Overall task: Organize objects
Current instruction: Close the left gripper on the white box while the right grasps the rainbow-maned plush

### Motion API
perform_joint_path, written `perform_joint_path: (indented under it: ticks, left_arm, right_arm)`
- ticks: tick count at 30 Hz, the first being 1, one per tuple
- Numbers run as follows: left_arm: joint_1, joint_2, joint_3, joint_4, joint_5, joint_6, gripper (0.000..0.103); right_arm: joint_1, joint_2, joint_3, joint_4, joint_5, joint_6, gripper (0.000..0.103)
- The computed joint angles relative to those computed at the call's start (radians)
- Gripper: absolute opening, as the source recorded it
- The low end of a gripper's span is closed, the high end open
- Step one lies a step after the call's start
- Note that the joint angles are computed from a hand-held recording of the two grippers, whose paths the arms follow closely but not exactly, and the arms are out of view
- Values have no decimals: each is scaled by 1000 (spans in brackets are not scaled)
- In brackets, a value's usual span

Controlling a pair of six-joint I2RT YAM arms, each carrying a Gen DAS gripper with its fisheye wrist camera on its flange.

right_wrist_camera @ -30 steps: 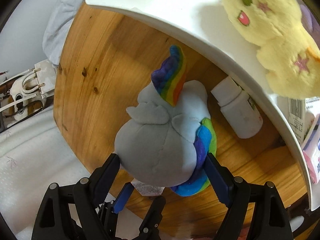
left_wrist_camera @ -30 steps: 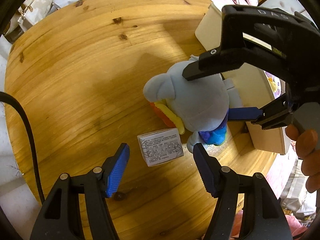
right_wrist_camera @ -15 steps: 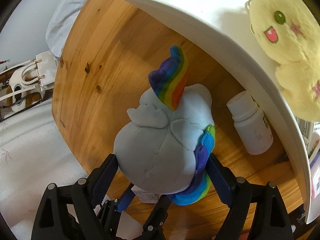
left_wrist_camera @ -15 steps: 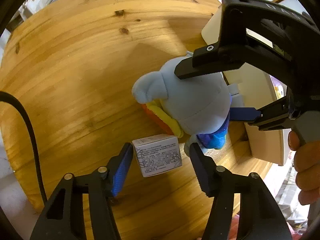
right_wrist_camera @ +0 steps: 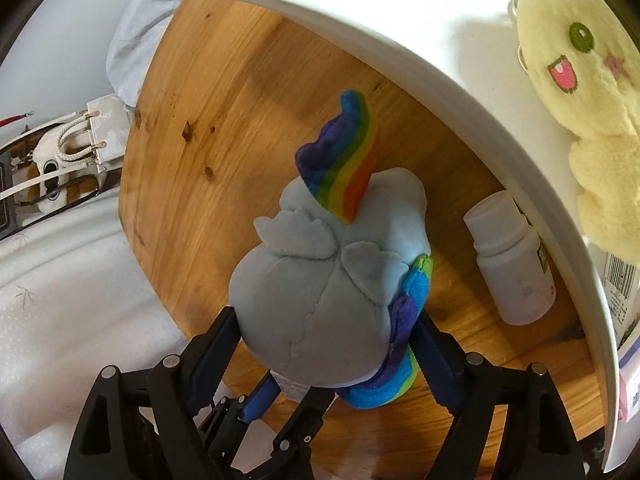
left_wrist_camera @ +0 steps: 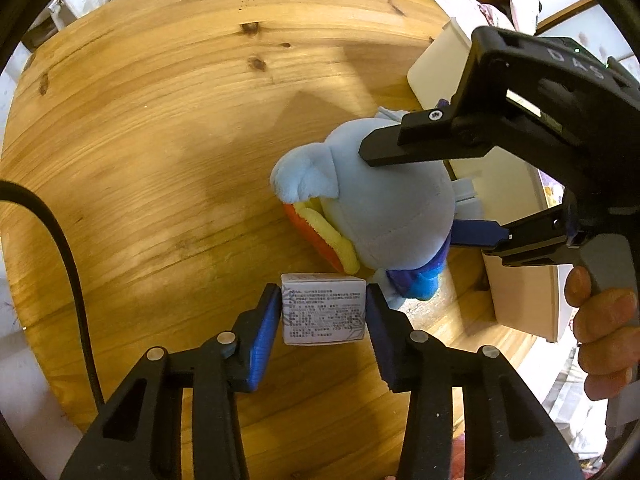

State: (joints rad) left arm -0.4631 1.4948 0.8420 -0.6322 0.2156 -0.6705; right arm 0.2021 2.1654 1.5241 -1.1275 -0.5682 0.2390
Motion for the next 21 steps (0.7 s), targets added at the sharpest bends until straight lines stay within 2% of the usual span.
perform_joint_path:
  ticks: [12,16,21]
  left_arm:
    - [-61,-196,-101,-82,-60,-94,45]
    - [-108,-306,-145,-143,-94,-153,45]
    - [-190,-365,-156,-201,-136,-256,45]
  right_arm:
    - [-4,-62,-80,-3,-3,-35,78]
    - [-3,-109,-134,-1,-9,-61,76]
    - [8,-185,-208,2,-6,-92,72]
